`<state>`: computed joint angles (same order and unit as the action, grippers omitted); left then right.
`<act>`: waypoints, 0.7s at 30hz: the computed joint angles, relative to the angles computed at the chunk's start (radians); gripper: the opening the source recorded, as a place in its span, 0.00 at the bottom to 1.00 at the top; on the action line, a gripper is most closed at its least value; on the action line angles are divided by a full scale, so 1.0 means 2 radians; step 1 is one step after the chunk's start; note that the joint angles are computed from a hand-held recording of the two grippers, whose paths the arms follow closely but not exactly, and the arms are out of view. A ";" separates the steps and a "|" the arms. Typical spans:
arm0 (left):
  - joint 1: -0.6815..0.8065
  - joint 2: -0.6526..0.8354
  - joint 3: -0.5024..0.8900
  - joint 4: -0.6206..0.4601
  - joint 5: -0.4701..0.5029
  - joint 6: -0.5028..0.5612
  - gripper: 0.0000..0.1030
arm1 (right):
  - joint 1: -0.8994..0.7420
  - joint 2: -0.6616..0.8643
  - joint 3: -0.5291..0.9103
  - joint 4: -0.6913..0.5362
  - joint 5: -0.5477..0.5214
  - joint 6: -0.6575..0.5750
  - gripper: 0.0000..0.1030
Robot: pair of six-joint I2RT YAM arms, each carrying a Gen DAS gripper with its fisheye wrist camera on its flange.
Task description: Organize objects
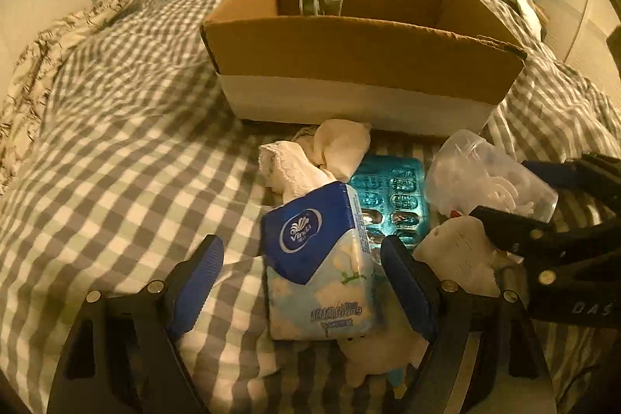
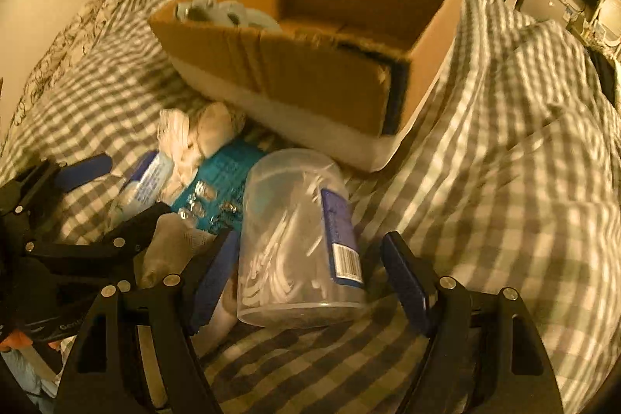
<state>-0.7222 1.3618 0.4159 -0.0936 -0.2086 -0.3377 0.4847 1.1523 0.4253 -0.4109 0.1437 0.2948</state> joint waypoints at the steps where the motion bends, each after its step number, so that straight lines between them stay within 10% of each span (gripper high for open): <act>1: 0.006 0.001 -0.001 0.002 0.012 0.001 0.75 | 0.002 0.001 -0.001 0.000 0.000 0.001 0.74; 3: 0.017 -0.002 -0.005 0.002 0.038 0.006 0.51 | 0.005 0.000 -0.002 -0.002 -0.004 0.001 0.71; 21: 0.058 -0.193 0.035 -0.127 0.080 0.032 0.41 | 0.121 -0.224 0.106 -0.221 0.097 0.044 0.60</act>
<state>-0.6070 0.9750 0.4864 -0.3482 -0.0493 -0.2735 0.7260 0.7044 0.6381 -0.8538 0.3385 0.3823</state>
